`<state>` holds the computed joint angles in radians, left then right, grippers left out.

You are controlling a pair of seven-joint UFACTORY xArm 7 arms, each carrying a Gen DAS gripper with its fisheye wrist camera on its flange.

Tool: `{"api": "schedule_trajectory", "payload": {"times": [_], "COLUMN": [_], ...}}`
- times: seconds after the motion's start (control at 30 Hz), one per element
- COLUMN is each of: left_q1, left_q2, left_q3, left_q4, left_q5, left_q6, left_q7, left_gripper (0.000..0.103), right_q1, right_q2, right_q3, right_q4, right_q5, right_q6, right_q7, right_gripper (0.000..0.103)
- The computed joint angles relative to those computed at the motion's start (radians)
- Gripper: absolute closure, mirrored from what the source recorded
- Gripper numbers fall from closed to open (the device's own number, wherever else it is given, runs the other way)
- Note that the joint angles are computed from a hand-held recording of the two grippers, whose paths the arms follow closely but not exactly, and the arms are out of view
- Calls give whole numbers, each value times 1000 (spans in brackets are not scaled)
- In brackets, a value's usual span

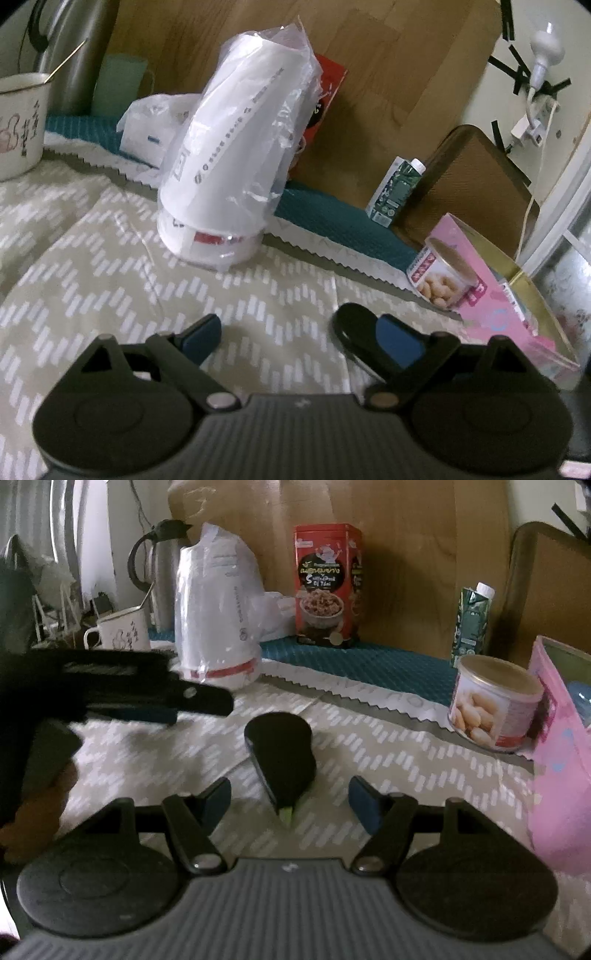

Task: Organize soft objects
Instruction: 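Grasp the black item with the left gripper while the right gripper holds it, then lower the black item into the pink tin and open the left gripper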

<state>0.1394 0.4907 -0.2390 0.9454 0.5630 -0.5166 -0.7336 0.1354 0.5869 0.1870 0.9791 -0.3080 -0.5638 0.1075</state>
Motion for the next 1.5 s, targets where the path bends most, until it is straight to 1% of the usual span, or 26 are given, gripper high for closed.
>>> {"api": "schedule_trajectory", "payload": {"times": [0.07,0.1,0.13,0.17,0.2,0.23,0.27,0.3,0.33,0.37,0.4,0.5,0.6,0.67,0.8,0.87,0.97,1.03,1.13,1.2,1.23,1.33,1.37,1.43,1.47,1.5], "left_q1": [38,62,98,125,142,161,205,277,355,391,387,374,344,328,305,255,135,46,-86,-178,-231,-367,-387,-399,-391,-394], "left_q2": [-6,-9,-6,-3,-3,1,17,48,88,113,114,112,97,110,225,299,392,456,550,599,619,668,675,680,673,654], "left_q3": [-38,-63,-99,-127,-149,-174,-220,-300,-392,-447,-459,-483,-514,-553,-689,-735,-751,-757,-757,-729,-700,-595,-572,-547,-537,-501], "left_q4": [7,10,16,20,21,24,34,55,75,87,88,89,114,156,294,387,542,661,847,969,1037,1213,1239,1257,1242,1222], "left_q5": [45,74,117,150,171,194,245,329,401,431,419,391,367,362,370,362,334,307,256,229,219,197,186,156,146,148], "left_q6": [40,58,76,90,102,110,123,149,192,232,248,232,241,269,390,460,550,619,721,770,791,847,857,868,853,833], "left_q7": [-42,-66,-96,-120,-139,-159,-190,-236,-268,-281,-269,-223,-167,-125,-3,80,193,269,379,430,440,440,436,436,438,411], "left_gripper": [14,17,21,21,21,25,31,46,61,68,72,72,72,72,71,71,71,70,69,67,66,64,64,64,62,60], "right_q1": [8,2,-17,-57,-103,-156,-235,-302,-346,-374,-372,-277,-234,-190,-87,-63,-78,-99,-117,-126,-130,-111,-108,-137,-150,-154], "right_q2": [9,12,14,20,25,30,45,62,74,83,79,8,-46,-85,-147,-163,-174,-171,-162,-149,-142,-99,-82,-64,-52,-48], "right_q3": [-3,4,21,53,87,126,182,226,256,270,260,166,105,58,-40,-78,-113,-134,-160,-174,-180,-192,-197,-196,-194,-194], "right_q4": [19,23,24,21,15,9,7,2,-3,-12,-29,-119,-183,-231,-305,-330,-342,-336,-322,-306,-294,-233,-208,-186,-182,-187], "right_q5": [3,-5,-20,-54,-95,-148,-236,-316,-380,-424,-432,-311,-246,-170,26,97,147,161,205,237,254,371,402,387,372,369], "right_q6": [7,10,10,5,-3,-7,-10,-29,-38,-55,-77,-169,-264,-336,-460,-510,-556,-568,-565,-548,-536,-488,-463,-430,-447,-469], "right_q7": [-6,-3,18,56,108,172,263,343,408,457,473,410,392,349,222,187,195,207,189,168,157,95,78,100,114,119], "right_gripper": [57,62,62,62,62,62,62,63,63,63,63,63,63,63,63,63,63,63,63,63,63,62,61,62,62,62]}}
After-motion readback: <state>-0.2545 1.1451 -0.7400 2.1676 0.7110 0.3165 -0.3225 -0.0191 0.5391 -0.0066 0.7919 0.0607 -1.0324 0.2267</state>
